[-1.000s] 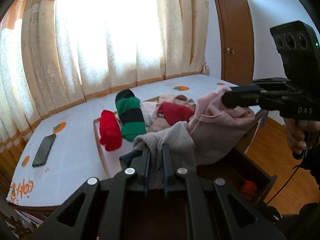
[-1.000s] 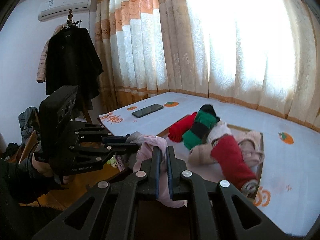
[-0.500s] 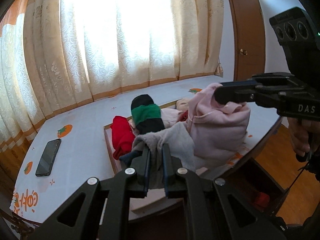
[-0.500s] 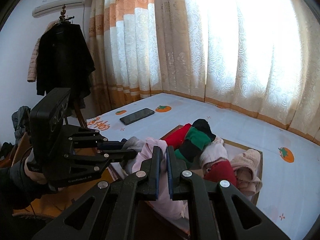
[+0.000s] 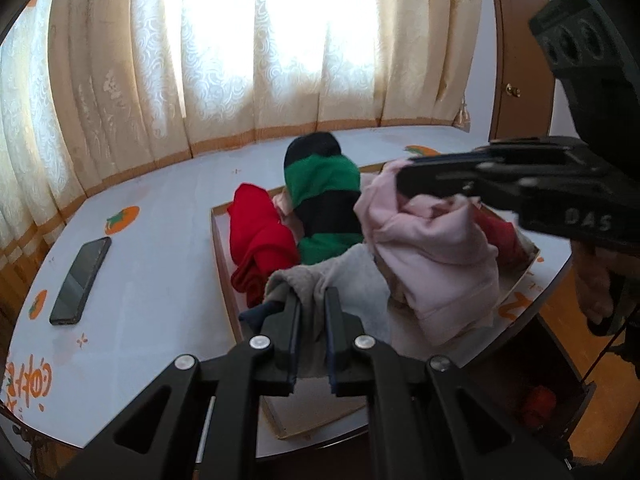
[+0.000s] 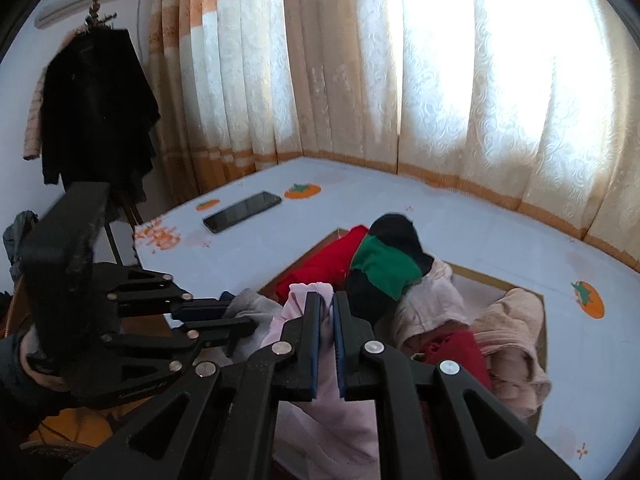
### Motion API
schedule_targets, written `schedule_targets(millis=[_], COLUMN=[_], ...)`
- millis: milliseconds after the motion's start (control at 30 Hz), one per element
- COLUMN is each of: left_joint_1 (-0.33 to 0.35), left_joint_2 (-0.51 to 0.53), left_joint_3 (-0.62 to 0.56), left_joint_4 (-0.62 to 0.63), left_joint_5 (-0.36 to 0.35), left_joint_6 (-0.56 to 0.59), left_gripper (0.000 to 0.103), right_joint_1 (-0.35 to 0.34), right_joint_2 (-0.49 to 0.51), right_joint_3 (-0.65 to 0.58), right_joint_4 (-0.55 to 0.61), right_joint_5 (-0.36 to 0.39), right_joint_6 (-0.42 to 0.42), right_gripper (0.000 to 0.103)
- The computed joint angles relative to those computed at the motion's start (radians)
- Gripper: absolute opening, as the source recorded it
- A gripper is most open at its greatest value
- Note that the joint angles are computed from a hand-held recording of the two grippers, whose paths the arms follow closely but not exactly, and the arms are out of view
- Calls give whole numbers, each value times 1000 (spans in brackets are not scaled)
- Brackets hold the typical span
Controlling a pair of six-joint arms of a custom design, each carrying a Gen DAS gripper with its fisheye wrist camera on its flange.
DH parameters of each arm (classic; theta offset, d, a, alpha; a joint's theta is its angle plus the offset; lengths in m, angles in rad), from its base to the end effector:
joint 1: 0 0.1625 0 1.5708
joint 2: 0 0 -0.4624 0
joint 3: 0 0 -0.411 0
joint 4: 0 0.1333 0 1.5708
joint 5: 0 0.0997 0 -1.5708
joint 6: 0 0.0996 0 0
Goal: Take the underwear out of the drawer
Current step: 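Lower both items into the tray and open both grippers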
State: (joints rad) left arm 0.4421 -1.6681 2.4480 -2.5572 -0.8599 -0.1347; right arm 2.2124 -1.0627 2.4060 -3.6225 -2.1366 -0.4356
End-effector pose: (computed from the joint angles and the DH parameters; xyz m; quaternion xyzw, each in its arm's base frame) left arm -0.2409 -0.3334 0.2803 0.4131 0.8368 -0.2824 0.2223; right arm 0.3322 -0.3111 0.1671 0.3789 -0.8228 0.3582 0.2262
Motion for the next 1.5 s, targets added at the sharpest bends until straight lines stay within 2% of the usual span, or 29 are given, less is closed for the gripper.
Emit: schedule_targets(millis=[367, 433, 500, 900, 967, 1067, 1167, 1267, 1367, 1467, 1500], left_joint_1=[22, 24, 28, 13, 12, 10, 9, 6, 2, -7, -9], left_joint_2=[11, 17, 20, 22, 20, 18, 18, 16, 12, 6, 4], left_joint_3=[17, 21, 24, 39, 40, 45, 46, 47, 48, 51, 53], left_joint_4=[-21, -25, -32, -42, -43, -46, -45, -44, -44, -39, -40], left_joint_5=[-16, -15, -18, -1, -2, -1, -2, 1, 2, 9, 13], left_joint_6=[2, 1, 2, 8, 7, 6, 5, 1, -3, -9, -10], left_gripper=[10, 15, 16, 20, 21, 30, 32, 40, 45, 50, 53], right_joint_1=[-68, -74, -83, -90, -90, -87, -84, -73, -65, -61, -61], right_joint_2=[74, 89, 91, 92, 95, 98, 99, 102, 103, 106, 106], right_joint_3=[-34, -36, -31, -26, -23, -19, -18, -19, -20, -19, -18], right_joint_4=[34, 30, 33, 51, 34, 19, 14, 14, 16, 4, -7], right_joint_5=[6, -4, 6, 12, 15, 10, 6, -10, -23, -34, -37], right_joint_6=[30, 26, 34, 48, 43, 41, 44, 42, 41, 40, 41], right_gripper=[8, 8, 8, 8, 9, 10, 13, 17, 29, 50, 60])
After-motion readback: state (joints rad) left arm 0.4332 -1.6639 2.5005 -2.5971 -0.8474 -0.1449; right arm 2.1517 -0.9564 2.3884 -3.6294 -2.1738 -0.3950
